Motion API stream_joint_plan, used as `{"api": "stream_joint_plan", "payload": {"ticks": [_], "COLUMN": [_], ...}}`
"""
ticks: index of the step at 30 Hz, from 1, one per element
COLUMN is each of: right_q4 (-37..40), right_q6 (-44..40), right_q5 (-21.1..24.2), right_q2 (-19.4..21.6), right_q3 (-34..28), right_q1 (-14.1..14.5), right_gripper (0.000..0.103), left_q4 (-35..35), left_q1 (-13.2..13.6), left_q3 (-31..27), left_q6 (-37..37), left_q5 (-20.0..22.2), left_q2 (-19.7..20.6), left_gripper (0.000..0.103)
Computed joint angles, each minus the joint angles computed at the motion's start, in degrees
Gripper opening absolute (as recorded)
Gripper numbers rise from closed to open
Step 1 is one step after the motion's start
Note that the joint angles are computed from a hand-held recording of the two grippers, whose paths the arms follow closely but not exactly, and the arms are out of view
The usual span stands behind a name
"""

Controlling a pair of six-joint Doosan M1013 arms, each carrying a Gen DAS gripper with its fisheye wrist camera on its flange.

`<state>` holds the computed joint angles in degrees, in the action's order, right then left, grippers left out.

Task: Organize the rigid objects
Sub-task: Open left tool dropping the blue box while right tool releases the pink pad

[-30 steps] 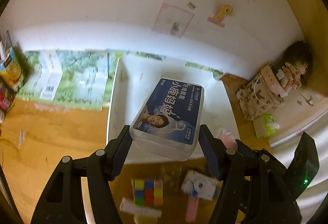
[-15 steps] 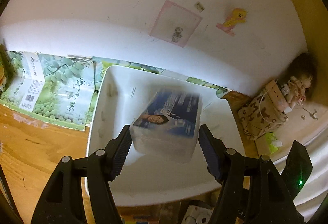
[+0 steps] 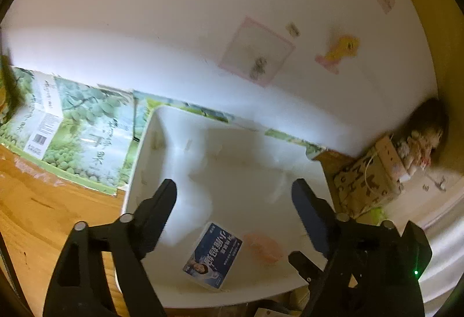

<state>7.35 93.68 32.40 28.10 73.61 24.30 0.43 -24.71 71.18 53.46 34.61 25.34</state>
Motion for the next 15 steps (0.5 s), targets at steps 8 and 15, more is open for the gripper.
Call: {"api": "stream_joint_plan", "payload": {"ticks": [8, 15], "right_q4": [-3.1, -8.7], "right_q6": [4.6, 11.9], "right_q5": [-2.9, -6.4], "right_q2": [-2.2, -5.0], "right_q3": [1.6, 4.0], "right_q1": [0.7, 1.7], "right_gripper": [0.080, 0.081], "left_q4": [12.7, 24.1], "left_q1": [-1.2, -2.5], "left_q3": [2.3, 5.6], "left_q6": [-9.0, -15.7], "left_q5": [-0.2, -1.3], "left_q2": [-3.1, -6.4], "left_gripper": [0.085, 0.085]}}
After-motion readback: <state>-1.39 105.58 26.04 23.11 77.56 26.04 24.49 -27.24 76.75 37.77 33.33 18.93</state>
